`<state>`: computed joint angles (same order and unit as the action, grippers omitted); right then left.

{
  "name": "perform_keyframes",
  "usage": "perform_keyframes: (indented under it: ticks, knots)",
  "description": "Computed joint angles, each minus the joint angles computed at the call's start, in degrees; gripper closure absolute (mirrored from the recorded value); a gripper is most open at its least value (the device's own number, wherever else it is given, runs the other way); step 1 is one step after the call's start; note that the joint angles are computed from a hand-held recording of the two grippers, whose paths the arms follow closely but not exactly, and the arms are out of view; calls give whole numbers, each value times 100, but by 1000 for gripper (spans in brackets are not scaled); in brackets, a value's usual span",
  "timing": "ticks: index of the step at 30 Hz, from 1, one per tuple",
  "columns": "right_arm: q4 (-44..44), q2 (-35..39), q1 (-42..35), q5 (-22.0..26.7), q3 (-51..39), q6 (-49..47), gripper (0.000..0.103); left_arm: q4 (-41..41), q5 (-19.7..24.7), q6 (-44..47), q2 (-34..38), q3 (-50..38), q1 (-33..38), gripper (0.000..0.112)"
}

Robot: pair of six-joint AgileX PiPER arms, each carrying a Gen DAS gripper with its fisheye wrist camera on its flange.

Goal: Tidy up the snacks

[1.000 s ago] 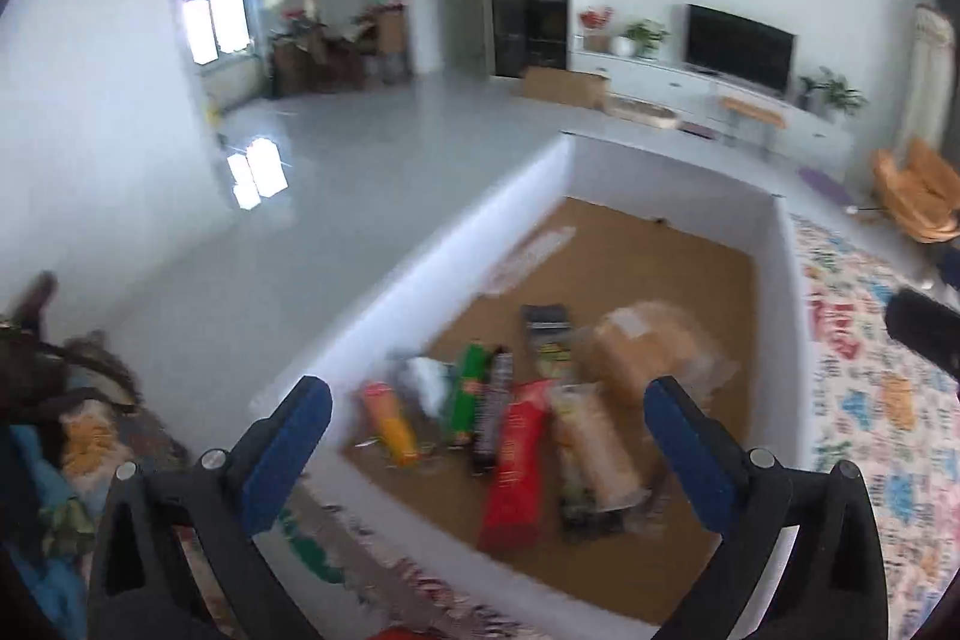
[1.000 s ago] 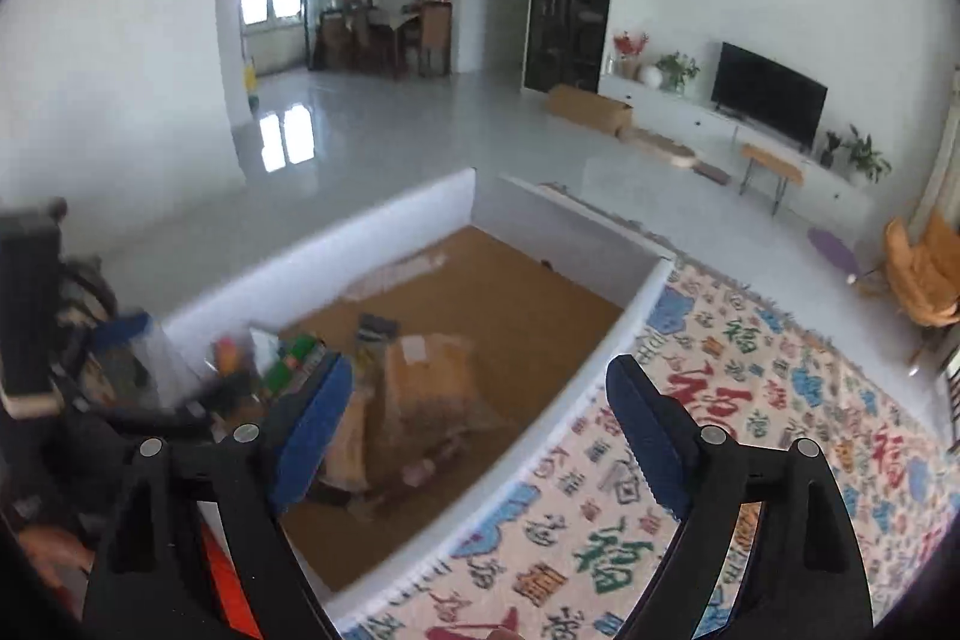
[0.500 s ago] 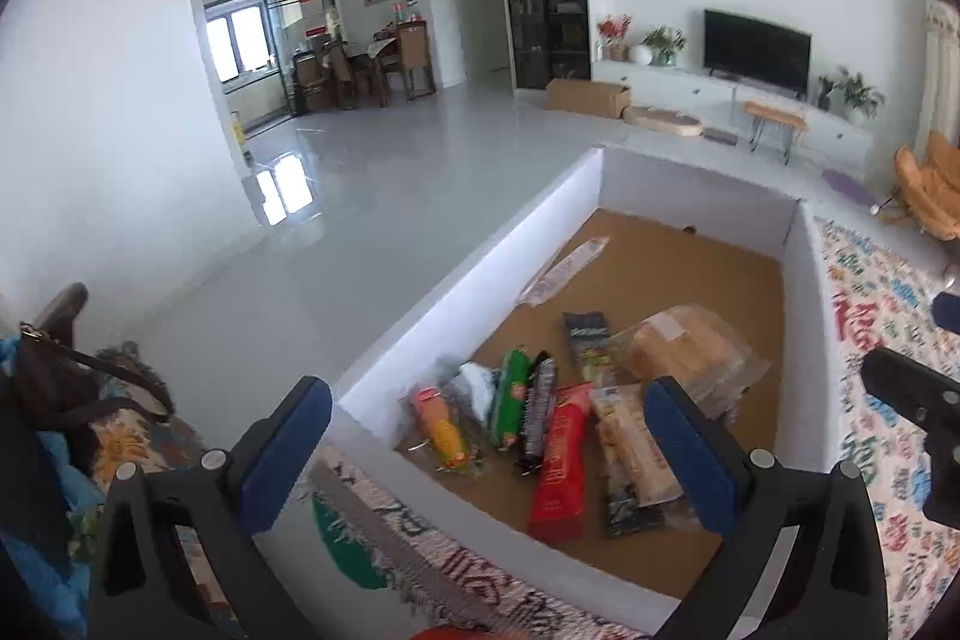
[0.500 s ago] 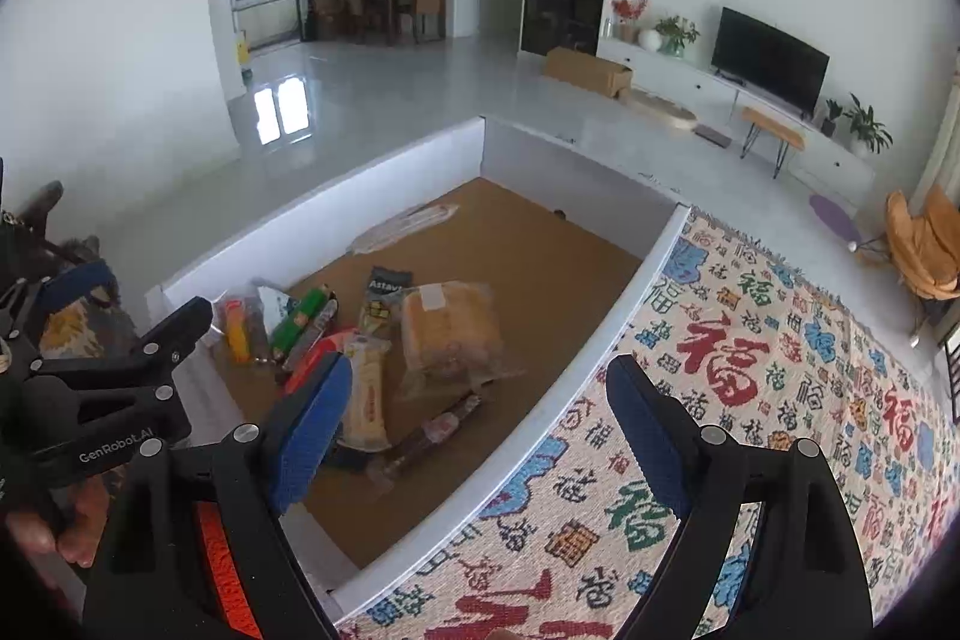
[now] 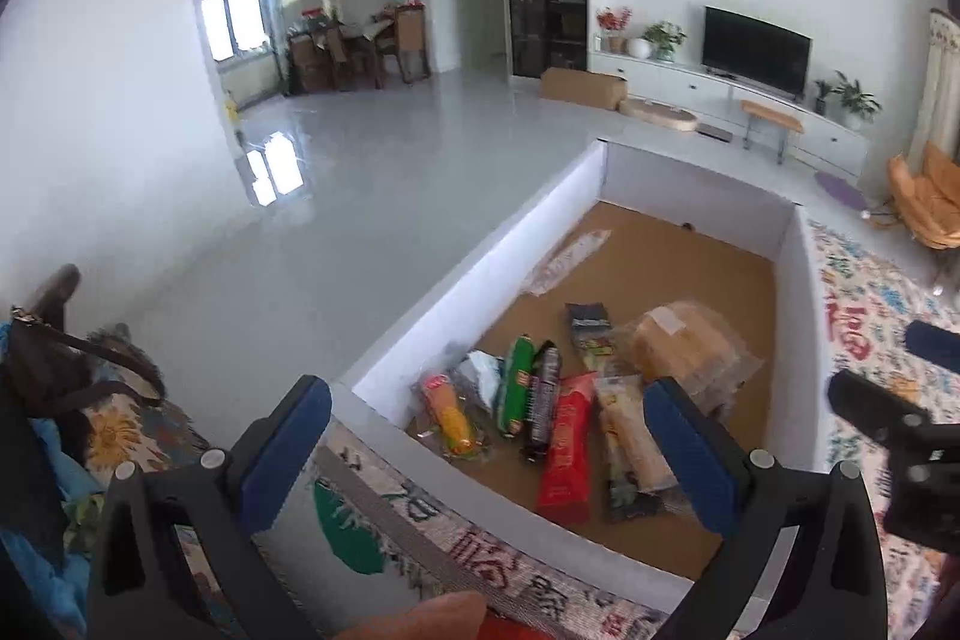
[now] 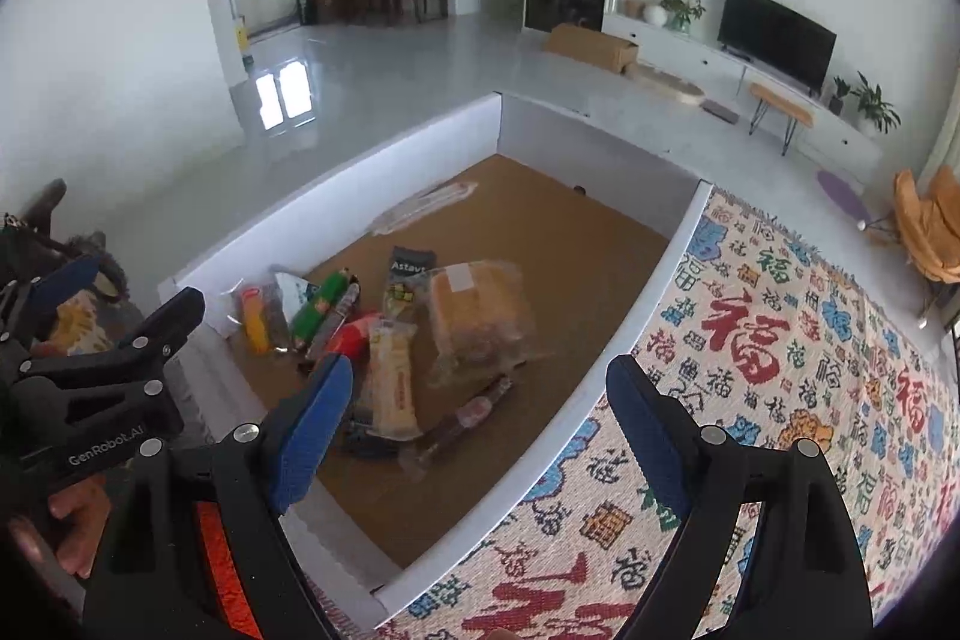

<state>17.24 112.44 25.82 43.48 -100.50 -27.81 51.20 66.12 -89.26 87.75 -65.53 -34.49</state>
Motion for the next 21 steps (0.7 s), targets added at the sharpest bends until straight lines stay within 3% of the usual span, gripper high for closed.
perform_keyframes:
  ticks: [9, 21]
  knots:
    - [-349, -71, 53, 449, -259, 730, 14, -570, 277, 692, -26, -464, -115, 9]
    - [-325, -327, -42, 361, -47, 740, 14, -493, 371, 235, -164, -292, -354, 9]
